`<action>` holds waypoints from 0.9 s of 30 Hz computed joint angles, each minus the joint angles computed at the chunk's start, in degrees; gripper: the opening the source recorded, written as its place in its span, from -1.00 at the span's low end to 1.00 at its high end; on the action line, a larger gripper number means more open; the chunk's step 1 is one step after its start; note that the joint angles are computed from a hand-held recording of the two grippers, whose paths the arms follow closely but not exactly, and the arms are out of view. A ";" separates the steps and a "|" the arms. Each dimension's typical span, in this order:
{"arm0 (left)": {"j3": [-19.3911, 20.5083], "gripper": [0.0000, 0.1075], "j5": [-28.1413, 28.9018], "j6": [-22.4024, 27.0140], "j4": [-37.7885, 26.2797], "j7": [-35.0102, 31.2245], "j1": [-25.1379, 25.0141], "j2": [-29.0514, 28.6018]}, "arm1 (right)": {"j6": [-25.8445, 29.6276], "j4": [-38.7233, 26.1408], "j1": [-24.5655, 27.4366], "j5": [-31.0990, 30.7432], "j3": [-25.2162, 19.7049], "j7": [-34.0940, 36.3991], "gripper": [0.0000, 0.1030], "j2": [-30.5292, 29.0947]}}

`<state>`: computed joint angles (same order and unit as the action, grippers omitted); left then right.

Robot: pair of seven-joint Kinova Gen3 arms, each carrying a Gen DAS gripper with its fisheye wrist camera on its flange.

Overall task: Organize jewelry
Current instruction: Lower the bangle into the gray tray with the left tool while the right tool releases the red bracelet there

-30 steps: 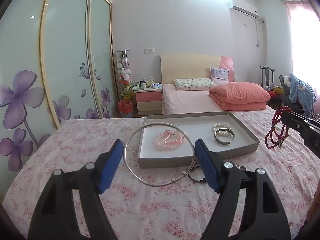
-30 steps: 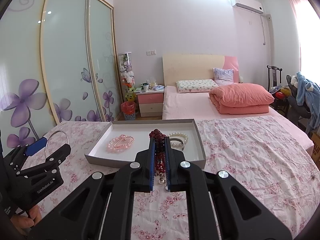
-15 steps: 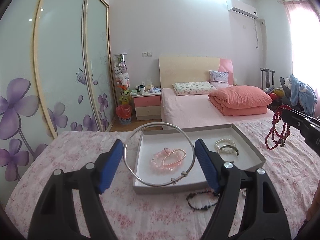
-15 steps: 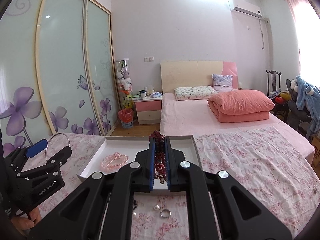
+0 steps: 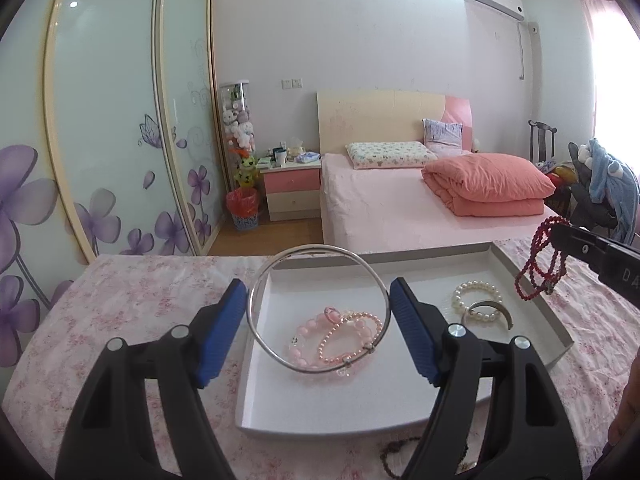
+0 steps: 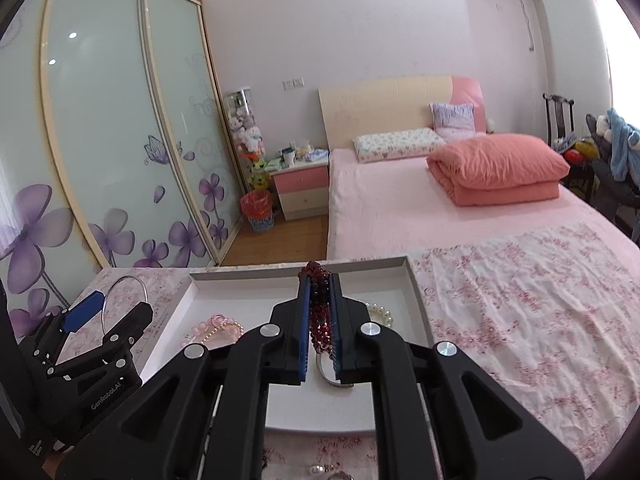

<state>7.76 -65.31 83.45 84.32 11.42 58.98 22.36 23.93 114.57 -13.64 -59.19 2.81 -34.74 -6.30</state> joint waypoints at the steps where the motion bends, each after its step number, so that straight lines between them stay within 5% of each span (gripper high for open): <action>1: -0.01 0.34 0.23 -1.07 0.74 0.36 -0.51 -0.10 | -0.08 -0.58 0.03 1.04 -0.49 -1.33 -0.81 0.87; 16: -2.19 0.34 4.26 -12.03 1.94 -3.91 -6.26 1.09 | 2.01 -6.11 4.24 14.49 -7.53 -15.21 -0.80 9.15; 20: -2.49 0.35 6.18 -14.02 2.37 -4.41 -7.59 0.80 | 2.17 -5.92 5.70 13.08 -8.04 -15.33 -0.35 9.13; 27: -2.92 0.35 5.07 -13.41 2.92 -2.48 -7.03 0.08 | 1.34 -5.41 6.05 14.33 -7.67 -17.35 -0.35 7.97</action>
